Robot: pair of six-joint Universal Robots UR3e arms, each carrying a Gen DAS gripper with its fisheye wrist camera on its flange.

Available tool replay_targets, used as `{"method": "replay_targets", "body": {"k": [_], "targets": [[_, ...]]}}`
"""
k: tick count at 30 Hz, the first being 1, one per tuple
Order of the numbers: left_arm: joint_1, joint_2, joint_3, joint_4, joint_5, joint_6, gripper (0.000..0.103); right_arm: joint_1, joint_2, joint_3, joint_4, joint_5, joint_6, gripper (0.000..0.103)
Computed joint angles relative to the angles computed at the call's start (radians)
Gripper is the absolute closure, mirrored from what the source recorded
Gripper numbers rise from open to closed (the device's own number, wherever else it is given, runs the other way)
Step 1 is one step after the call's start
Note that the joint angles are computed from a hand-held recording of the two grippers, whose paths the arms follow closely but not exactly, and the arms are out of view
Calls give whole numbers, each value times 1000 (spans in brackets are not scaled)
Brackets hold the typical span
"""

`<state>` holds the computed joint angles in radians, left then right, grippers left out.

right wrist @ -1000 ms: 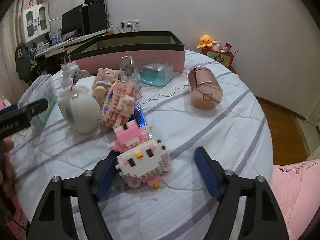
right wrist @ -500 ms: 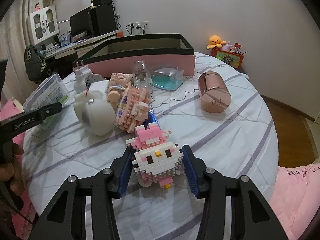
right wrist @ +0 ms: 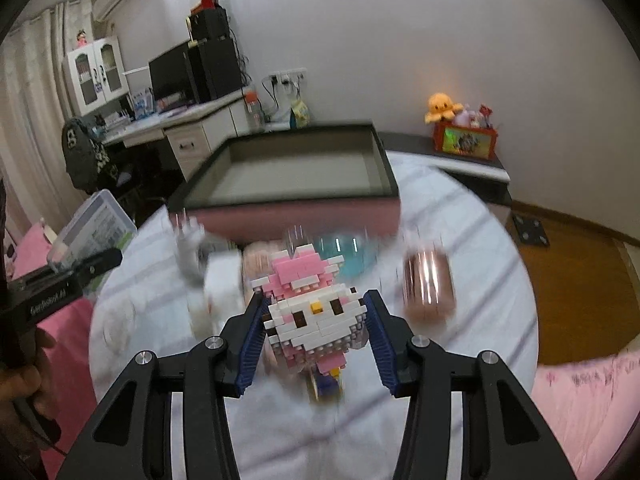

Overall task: Organize rigid objects
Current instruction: 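Carry both items into the pink box and open both tools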

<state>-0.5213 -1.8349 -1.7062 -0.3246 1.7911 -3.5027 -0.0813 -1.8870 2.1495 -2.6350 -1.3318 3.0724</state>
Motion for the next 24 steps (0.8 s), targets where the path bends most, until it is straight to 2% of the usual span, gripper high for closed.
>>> {"method": "replay_targets", "body": {"k": [6, 12, 15, 21, 22, 24], "targets": [[48, -149, 295, -94, -38, 62, 71, 44, 348, -382, -7, -5, 4, 54], [85, -425, 729, -287, -100, 78, 71, 64, 659, -729, 89, -10, 11, 54], [99, -581, 979, -423, -130, 87, 71, 70, 776, -862, 154, -20, 9, 54], [115, -832, 1411, -685, -159, 88, 70, 74, 889, -994, 237, -24, -4, 54], [115, -848, 1440, -704, -153, 89, 70, 73, 896, -996, 240, -24, -5, 53], [115, -845, 1430, -699, -149, 93, 62, 71, 900, -993, 250, -26, -8, 53]]}}
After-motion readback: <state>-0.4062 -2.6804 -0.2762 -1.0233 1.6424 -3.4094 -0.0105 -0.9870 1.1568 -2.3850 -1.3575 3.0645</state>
